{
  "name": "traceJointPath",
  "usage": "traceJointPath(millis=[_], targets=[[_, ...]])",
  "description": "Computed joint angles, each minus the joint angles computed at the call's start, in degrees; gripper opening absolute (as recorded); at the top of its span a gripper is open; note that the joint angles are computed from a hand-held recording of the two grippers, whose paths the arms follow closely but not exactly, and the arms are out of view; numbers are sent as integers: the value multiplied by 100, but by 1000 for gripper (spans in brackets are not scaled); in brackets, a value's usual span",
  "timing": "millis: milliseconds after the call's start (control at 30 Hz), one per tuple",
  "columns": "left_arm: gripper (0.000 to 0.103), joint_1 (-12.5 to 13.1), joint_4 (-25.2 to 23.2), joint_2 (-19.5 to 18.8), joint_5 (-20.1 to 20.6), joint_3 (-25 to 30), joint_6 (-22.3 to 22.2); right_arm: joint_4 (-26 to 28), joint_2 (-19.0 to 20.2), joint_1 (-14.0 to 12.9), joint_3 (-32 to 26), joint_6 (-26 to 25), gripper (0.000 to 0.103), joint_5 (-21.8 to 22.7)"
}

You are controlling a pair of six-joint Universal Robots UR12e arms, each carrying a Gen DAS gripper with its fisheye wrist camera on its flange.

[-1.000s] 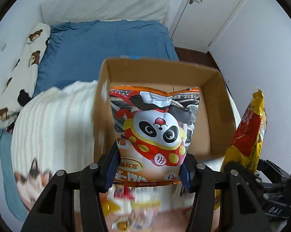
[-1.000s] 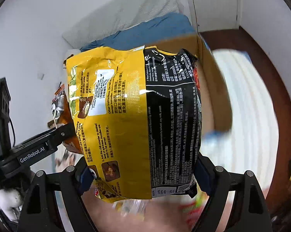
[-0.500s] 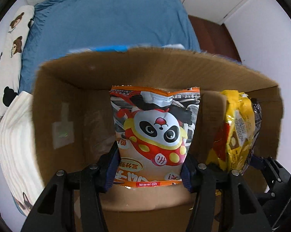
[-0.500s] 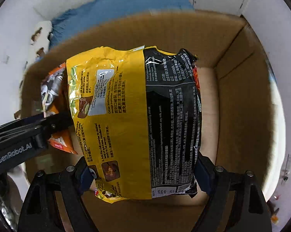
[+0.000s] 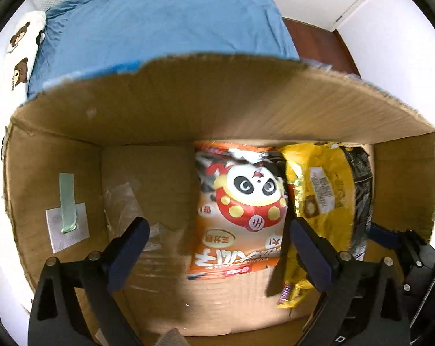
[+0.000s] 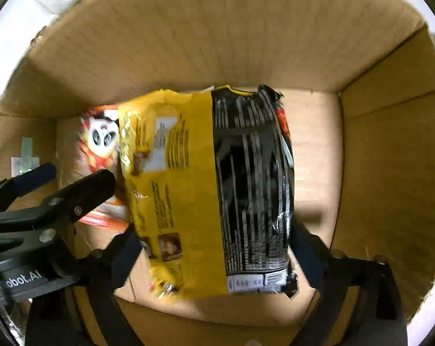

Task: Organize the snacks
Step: 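Carry both bags into the cardboard box and open both tools, then withdraw both tools from the box toward the snacks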

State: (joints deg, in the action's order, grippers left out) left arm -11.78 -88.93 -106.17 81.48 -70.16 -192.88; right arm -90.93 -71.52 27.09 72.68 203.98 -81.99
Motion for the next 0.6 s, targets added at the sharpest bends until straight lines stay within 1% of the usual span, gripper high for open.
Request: traceJointPath(millis=[100,167,233,267,300,367,433,500,600], targets=[[100,-2,69,73,-16,-34,-13,-42,-49,16,-5,-46,99,-40],[100,-26,107,89,-50,-2,-46,-83,-148,21,28,-84,99,-67],[100,-22,236,192,-46,-81,-74,-127,-216,77,-6,-39,99,-109],[100,-36,274,201,-10,-73,-92,-155,-258,94,-14,-49,99,-123],[100,-62,260,174,44,50,-125,-191,-294,101,-17,-32,99,-126],[100,-143,449,315,134,-34,-213,-285,-447,151,44,-10,99,-238],[100,-220,679,511,359,-175,-236,-324,-555,200,-3,58,99,-368],[100,-271,1030,753,556,-435,-283,-519,-738,306,92,106,99,-618],[100,-346,1404,1015,763,-679,-399,-620,-855,464,35,176,99,-912]])
